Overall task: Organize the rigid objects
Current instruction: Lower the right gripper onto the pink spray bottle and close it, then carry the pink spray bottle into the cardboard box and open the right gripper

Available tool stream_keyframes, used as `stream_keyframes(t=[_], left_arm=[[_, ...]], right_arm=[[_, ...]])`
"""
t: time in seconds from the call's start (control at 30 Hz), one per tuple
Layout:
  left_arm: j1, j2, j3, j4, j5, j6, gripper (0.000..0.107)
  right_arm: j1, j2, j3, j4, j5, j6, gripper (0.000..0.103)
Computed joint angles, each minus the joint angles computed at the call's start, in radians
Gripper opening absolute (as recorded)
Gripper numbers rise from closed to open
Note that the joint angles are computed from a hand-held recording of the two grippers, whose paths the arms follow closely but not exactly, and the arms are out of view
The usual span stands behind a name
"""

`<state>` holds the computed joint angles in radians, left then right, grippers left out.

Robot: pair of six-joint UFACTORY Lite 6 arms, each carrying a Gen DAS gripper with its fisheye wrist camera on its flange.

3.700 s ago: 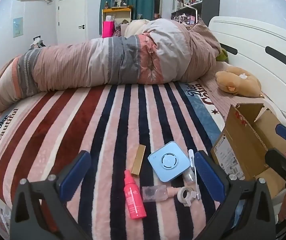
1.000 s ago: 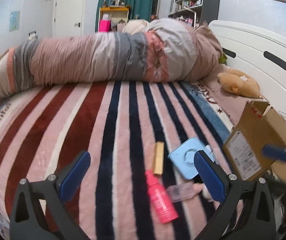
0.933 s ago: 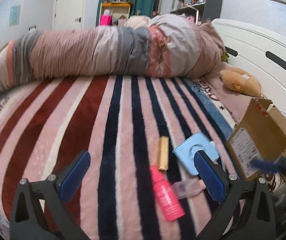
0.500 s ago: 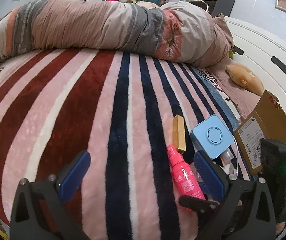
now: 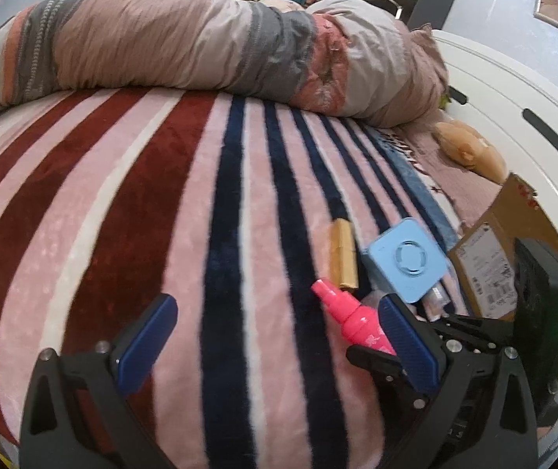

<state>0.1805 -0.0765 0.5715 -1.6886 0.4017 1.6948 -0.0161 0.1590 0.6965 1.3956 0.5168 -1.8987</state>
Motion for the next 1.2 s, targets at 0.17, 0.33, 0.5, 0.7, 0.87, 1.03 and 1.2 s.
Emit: stream_keyframes(t=[0.17,0.33,0.5,0.7,0.87,1.03,1.2], left_arm=[[-0.053,-0.025,-0.005,0.003,-0.03,-0.026,0.102],[-0.042,-0.012,-0.015,0.011,-0.021,-0.034,0.102],[0.01,0.075,0.011,0.057,0.126,-0.066,0.096],[-0.011,0.025,0.019,0.126,0.27,-0.156,0.075],[-0.074,-0.106,0.064,0.192,0.36,-0.282,0.043],[-0.302,-0.189,0.216,0.309,0.209,-0.465,0.04],[-0.62,-0.07,0.497,0.59,0.001,-0.781,0.039]], right_arm=[[-0.018,0.055,0.04,-0.127,0.029,0.095,0.027],[-0.032,0.095,0.052,-0.131,0.051,0.129,0.027],[-0.012,0.024,-0.015,-0.055,0.003,0.017,0.027],[-0.131,-0.175,-0.088,-0.114,0.207,-0.004,0.027],[-0.28,-0.333,-0.075,-0.187,0.415,0.031,0.027],[-0.506,-0.395,-0.002,-0.232,0.646,0.012,0.027],[-0.774,-0.331,0.167,-0.246,0.852,-0.003,0.027]])
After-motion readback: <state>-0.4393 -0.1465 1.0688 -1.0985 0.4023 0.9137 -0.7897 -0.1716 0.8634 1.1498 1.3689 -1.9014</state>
